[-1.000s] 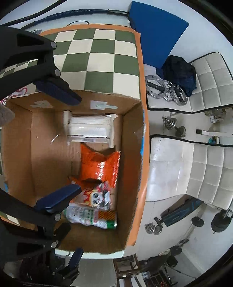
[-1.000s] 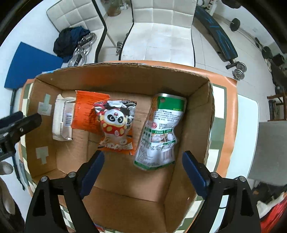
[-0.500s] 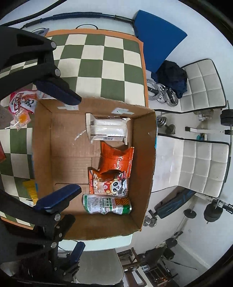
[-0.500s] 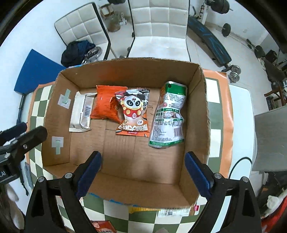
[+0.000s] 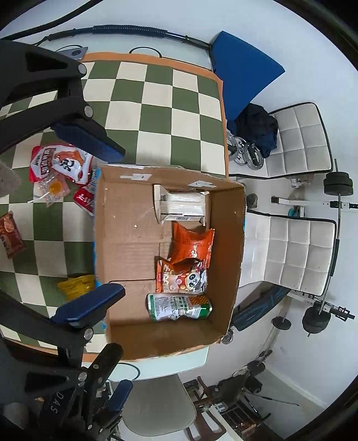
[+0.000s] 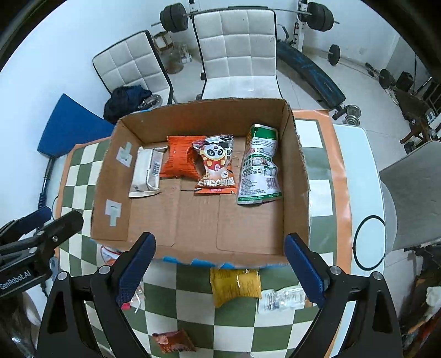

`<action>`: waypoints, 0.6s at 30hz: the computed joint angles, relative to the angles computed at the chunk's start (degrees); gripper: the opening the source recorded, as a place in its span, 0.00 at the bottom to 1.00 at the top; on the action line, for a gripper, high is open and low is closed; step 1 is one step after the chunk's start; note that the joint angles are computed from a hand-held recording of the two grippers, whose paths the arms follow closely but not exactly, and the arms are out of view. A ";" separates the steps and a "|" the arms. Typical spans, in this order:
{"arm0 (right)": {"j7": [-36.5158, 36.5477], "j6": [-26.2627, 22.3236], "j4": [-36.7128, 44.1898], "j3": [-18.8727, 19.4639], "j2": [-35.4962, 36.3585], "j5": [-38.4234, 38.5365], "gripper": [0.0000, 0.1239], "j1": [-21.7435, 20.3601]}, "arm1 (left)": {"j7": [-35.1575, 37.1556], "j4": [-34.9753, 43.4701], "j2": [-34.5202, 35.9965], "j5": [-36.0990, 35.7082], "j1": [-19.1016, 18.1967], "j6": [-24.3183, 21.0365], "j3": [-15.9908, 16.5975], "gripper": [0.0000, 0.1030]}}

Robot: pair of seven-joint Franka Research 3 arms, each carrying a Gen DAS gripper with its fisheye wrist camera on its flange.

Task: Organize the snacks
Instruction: 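Grasp the red-white sausage pack with the left tool while the right tool grasps the brown cookie packet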

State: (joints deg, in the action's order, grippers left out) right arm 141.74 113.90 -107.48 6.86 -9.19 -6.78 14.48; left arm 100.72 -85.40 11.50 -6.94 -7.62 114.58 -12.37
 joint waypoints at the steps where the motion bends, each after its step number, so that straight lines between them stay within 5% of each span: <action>1: 0.50 0.17 -0.49 0.13 -0.76 0.22 0.78 0.12 | 0.11 -0.72 -0.65 -0.32 0.17 0.26 0.03 0.88; 6: 5.63 4.27 -5.79 1.00 -5.81 4.82 0.79 0.60 | 0.92 -8.54 -7.06 -0.31 1.09 3.56 1.17 0.88; 10: 10.18 11.23 -15.17 1.44 -9.74 16.10 0.79 2.53 | 0.73 -17.09 -12.26 2.95 1.53 6.01 2.61 0.88; 18: 3.90 30.22 -34.72 0.26 -5.59 64.18 0.79 16.06 | -1.83 -28.05 -15.33 11.24 3.35 6.16 4.82 0.88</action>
